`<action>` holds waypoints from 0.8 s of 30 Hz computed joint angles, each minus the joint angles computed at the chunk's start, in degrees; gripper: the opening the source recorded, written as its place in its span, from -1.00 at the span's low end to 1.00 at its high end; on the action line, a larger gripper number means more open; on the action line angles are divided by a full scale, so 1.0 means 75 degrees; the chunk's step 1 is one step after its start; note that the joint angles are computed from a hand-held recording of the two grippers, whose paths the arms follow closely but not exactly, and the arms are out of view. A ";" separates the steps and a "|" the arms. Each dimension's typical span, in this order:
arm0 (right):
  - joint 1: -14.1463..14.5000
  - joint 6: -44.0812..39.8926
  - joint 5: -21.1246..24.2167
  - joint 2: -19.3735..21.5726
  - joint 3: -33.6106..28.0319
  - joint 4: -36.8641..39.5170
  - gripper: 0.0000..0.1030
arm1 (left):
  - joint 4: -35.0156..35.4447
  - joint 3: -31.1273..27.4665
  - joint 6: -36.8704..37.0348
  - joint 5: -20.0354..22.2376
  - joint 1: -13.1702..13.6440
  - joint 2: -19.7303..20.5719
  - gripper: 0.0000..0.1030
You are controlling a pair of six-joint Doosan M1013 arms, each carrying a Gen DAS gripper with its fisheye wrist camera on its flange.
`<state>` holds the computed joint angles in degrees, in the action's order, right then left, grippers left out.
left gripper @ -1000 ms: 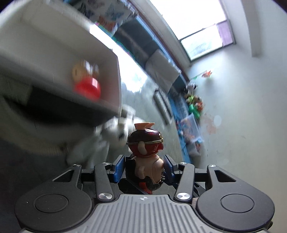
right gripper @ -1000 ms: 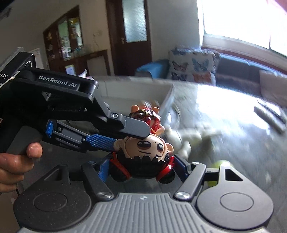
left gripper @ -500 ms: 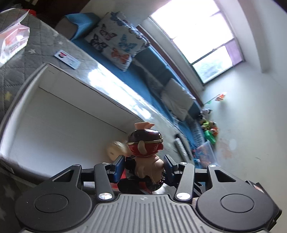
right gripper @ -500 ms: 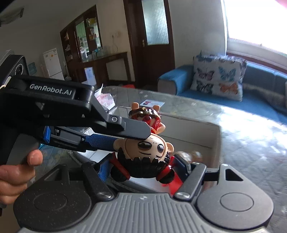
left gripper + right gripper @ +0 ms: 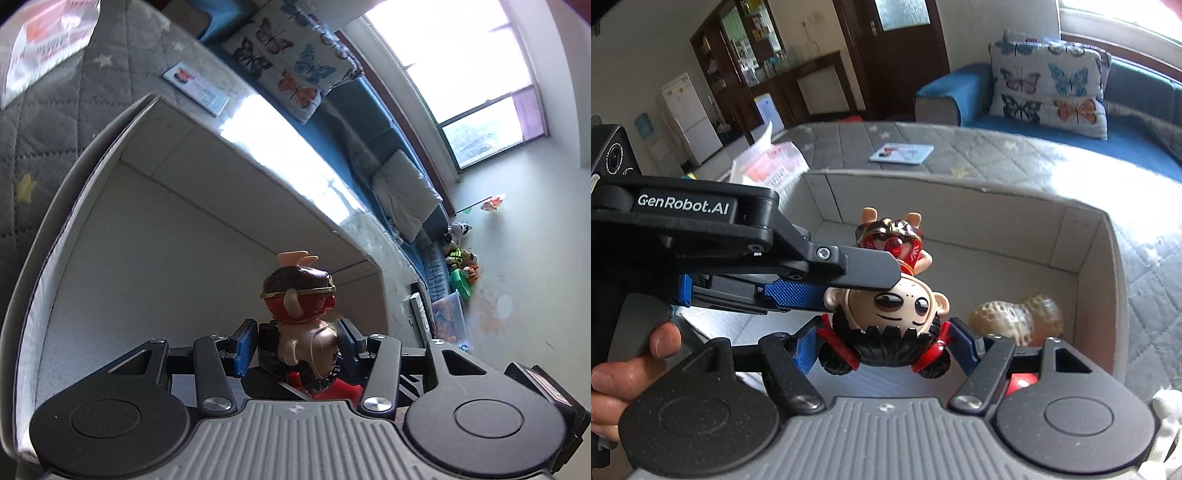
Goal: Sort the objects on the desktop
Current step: 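Lower the doll figure into the box and open the left tool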
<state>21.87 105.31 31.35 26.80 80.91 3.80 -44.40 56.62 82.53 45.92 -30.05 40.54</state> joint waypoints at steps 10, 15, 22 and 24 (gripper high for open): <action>0.0090 0.0438 0.0370 0.0140 -0.0145 -0.0617 0.40 | 0.0365 -0.0241 -0.0369 0.0307 -0.0005 0.0169 -0.07; 0.0101 0.0409 0.0334 0.0103 -0.0106 -0.0612 0.41 | 0.0648 -0.0239 -0.0415 0.0239 -0.0051 0.0119 -0.08; 0.0116 0.0566 0.0008 -0.0128 0.0158 -0.0720 0.42 | 0.1295 -0.0089 -0.0456 -0.0096 -0.0171 -0.0094 -0.08; 0.0126 0.0551 -0.0174 -0.0243 0.0283 -0.0721 0.42 | 0.1505 -0.0005 -0.0392 -0.0254 -0.0232 -0.0195 -0.08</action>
